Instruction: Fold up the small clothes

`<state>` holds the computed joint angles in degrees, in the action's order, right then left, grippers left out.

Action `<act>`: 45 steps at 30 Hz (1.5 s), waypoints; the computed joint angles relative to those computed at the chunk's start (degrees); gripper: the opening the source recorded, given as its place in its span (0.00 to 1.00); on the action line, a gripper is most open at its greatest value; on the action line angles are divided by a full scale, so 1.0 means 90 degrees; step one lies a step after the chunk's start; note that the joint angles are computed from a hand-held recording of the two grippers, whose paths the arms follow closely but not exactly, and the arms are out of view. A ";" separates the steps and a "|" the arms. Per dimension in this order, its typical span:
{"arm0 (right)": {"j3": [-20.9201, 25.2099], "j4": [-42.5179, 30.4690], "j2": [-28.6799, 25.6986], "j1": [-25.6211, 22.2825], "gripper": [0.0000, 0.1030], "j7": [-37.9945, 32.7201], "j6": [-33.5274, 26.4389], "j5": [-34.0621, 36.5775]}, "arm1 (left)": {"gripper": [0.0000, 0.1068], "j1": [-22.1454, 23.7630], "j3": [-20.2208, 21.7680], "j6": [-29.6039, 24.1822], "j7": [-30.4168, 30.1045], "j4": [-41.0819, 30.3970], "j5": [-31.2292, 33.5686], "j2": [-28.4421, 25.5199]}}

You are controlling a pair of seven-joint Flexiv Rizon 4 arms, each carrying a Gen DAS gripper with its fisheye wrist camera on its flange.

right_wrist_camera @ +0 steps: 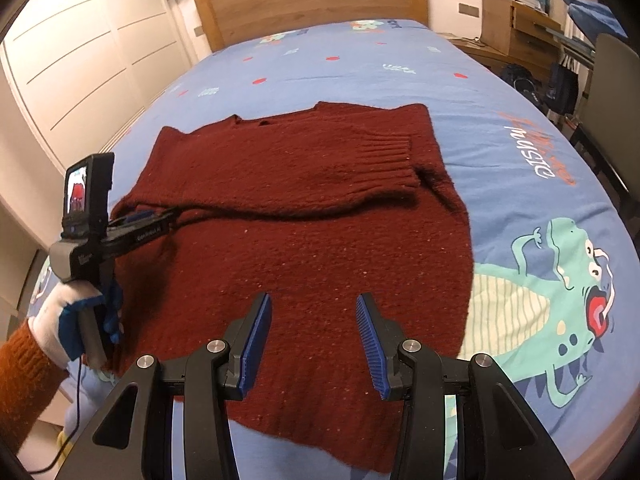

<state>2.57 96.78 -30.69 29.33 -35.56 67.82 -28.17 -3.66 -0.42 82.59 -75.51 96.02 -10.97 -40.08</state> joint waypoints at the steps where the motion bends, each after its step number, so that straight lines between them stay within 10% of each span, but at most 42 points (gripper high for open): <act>1: 0.0007 -0.0008 -0.0001 0.0009 0.45 -0.0008 -0.0014 0.0001 | 0.42 -0.0029 0.0039 -0.0048 0.0005 0.0049 0.0033 0.0058; 33: -0.0138 0.0958 0.0837 0.0286 0.45 0.1020 0.0220 -0.0987 | 0.58 -0.0303 0.0581 0.0180 -0.0383 0.1933 0.0719 0.1808; 45: -0.0094 0.1872 0.1609 0.0108 0.45 0.2560 0.0453 -0.2403 | 0.59 0.0542 -0.0208 0.0293 0.0202 0.3139 -0.0201 0.2798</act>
<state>1.72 113.62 -16.21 30.31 -12.52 71.90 -49.80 1.22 -2.29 85.23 -73.70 124.27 -12.78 -14.90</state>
